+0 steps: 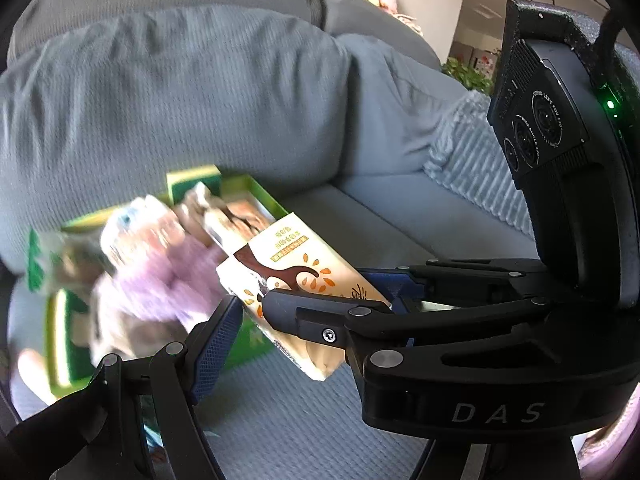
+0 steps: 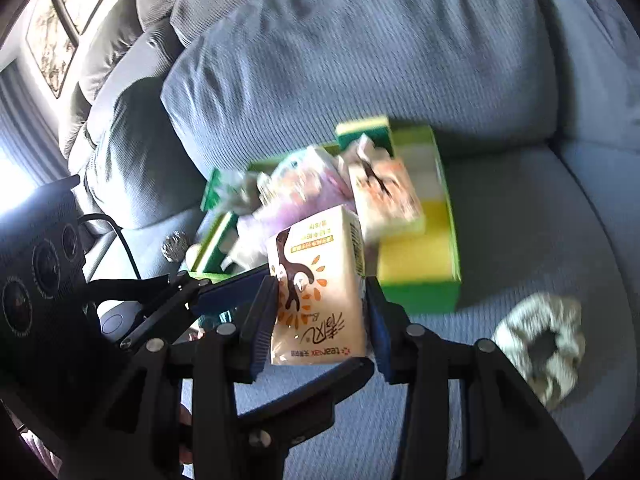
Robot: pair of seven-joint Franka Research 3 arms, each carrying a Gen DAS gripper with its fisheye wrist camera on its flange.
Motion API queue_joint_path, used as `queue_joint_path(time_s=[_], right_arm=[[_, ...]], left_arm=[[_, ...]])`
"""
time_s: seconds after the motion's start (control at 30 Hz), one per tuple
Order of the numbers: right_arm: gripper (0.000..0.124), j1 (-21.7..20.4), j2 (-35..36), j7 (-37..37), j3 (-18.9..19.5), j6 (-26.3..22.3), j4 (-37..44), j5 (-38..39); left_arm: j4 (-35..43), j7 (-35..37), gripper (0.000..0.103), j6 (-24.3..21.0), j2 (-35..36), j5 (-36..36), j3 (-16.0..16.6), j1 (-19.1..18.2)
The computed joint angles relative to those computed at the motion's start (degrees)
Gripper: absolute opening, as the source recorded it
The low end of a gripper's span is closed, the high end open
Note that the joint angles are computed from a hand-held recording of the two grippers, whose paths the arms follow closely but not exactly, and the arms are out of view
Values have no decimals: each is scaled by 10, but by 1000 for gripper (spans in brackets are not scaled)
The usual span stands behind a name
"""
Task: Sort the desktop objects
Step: 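Carry the tissue pack into the green box and open the right tool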
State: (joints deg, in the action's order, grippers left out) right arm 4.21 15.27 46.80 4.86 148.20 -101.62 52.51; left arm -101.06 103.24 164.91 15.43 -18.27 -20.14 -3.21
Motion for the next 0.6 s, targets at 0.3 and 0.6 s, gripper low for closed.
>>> queue_joint_path(time_s=[0.3, 0.6], right_arm=[[42, 3, 64, 22, 12, -21, 94, -33], [42, 3, 124, 54, 22, -33, 177, -80]], left_arm=[[61, -28, 78, -23, 38, 41, 20, 7], [95, -37, 76, -36, 65, 55, 15, 23]])
